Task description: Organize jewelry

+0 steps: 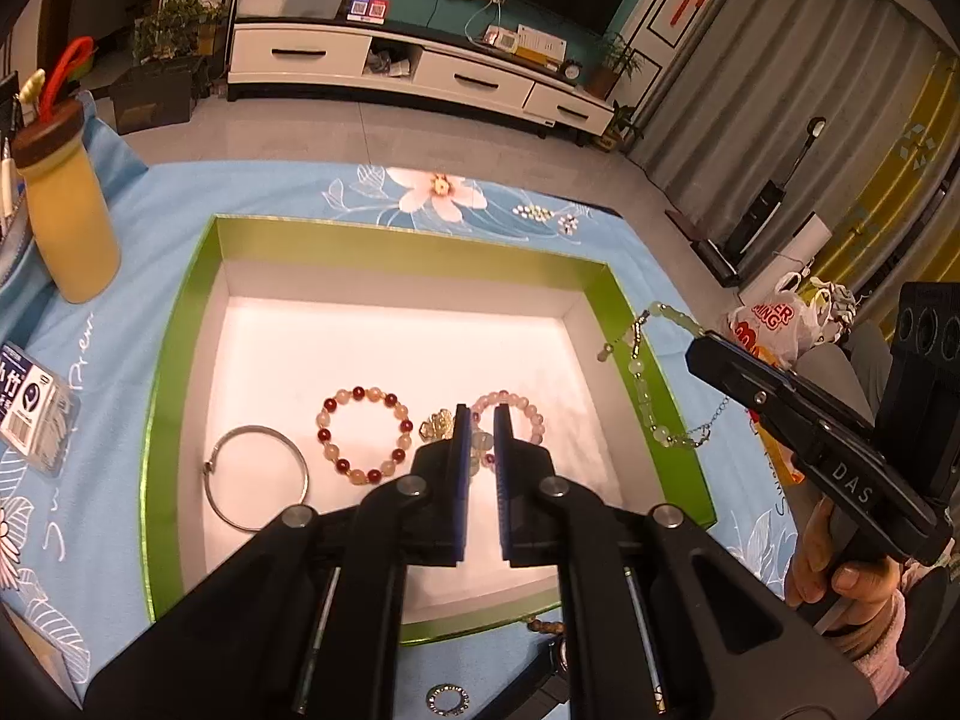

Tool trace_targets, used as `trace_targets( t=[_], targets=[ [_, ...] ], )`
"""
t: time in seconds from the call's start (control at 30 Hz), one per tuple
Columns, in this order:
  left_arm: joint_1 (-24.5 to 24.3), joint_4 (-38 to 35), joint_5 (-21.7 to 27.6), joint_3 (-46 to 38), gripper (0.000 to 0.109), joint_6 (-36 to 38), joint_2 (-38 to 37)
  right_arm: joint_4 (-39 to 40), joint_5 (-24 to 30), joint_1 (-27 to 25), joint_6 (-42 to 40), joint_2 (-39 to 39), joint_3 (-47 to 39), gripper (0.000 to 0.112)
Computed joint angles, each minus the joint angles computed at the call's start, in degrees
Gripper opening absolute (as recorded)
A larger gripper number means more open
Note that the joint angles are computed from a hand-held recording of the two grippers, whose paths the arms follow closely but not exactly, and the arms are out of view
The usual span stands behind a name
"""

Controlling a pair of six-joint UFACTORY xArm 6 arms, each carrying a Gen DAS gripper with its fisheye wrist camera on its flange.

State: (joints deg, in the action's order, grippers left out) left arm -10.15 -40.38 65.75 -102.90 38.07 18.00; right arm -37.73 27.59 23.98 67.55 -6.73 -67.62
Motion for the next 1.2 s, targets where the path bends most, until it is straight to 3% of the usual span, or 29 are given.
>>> trace_targets(
  t=[0.27,0.4,0.57,0.7,1.0,1.2],
  targets=[
    [-1.7,2.9,-1.6,1.7,0.007,0.4,-0.2,4.0,1.7,-0.6,-2.3,1.7,-0.6,0.011],
    [-1.9,3.2,-2.3,2.6,0.024,0.6,-0.8,3.6,1.7,-1.0,-0.9,1.2,0.1,0.027],
    [-1.2,2.9,-3.8,4.0,0.051,0.3,-2.3,2.6,0.8,-0.9,0.6,-0.8,2.0,0.029],
    [-0.1,2.5,-4.9,5.4,0.066,0.6,-4.0,1.1,0.8,-0.3,2.2,-2.3,3.1,0.039],
    [4.8,-0.7,-5.5,10.8,0.084,3.0,-10.0,-4.5,2.0,2.8,7.8,-8.3,7.2,0.044],
    [7.7,-1.0,-7.0,14.9,0.086,4.3,-14.2,-6.8,4.4,5.7,10.8,-12.2,9.9,0.044]
  ],
)
